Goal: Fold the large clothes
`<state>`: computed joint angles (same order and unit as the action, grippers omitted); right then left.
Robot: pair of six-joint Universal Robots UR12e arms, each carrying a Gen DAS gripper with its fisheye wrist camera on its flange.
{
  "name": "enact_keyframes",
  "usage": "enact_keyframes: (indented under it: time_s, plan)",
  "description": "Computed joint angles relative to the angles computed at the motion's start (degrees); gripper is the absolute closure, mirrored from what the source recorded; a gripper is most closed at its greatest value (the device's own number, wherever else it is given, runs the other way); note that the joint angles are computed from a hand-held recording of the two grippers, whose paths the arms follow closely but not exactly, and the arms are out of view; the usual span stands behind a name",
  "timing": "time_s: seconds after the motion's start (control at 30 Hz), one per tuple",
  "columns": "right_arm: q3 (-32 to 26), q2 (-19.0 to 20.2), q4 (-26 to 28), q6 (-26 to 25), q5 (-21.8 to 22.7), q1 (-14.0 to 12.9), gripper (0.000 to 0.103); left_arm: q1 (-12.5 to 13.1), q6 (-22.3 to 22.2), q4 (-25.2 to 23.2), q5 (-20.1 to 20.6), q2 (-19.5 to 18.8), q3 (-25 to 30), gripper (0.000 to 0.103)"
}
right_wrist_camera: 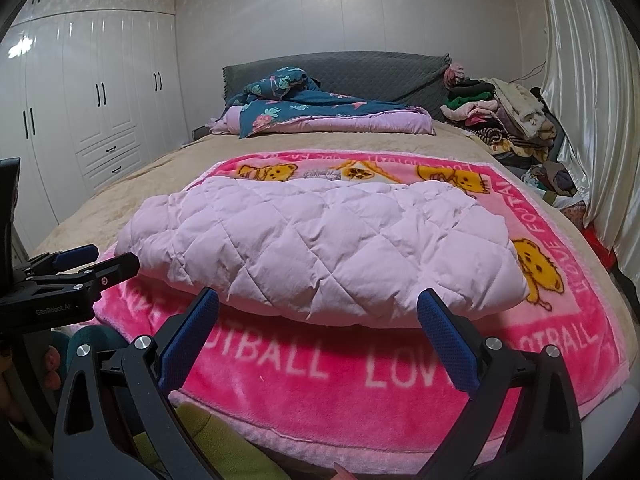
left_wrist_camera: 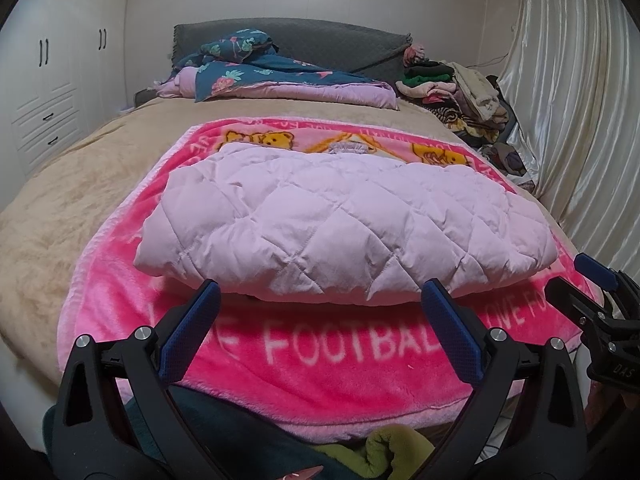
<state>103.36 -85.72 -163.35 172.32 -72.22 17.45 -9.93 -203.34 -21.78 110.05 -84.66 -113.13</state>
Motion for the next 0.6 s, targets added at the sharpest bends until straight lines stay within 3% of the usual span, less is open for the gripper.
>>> enact_keyframes:
  time_s: [0.6]
  plan:
    - [0.15, -0.20, -0.01, -0.01, 0.09, -0.15, 0.004, -0.07, 0.17, -0.65, 0.49, 0.20, 0.29, 0.009]
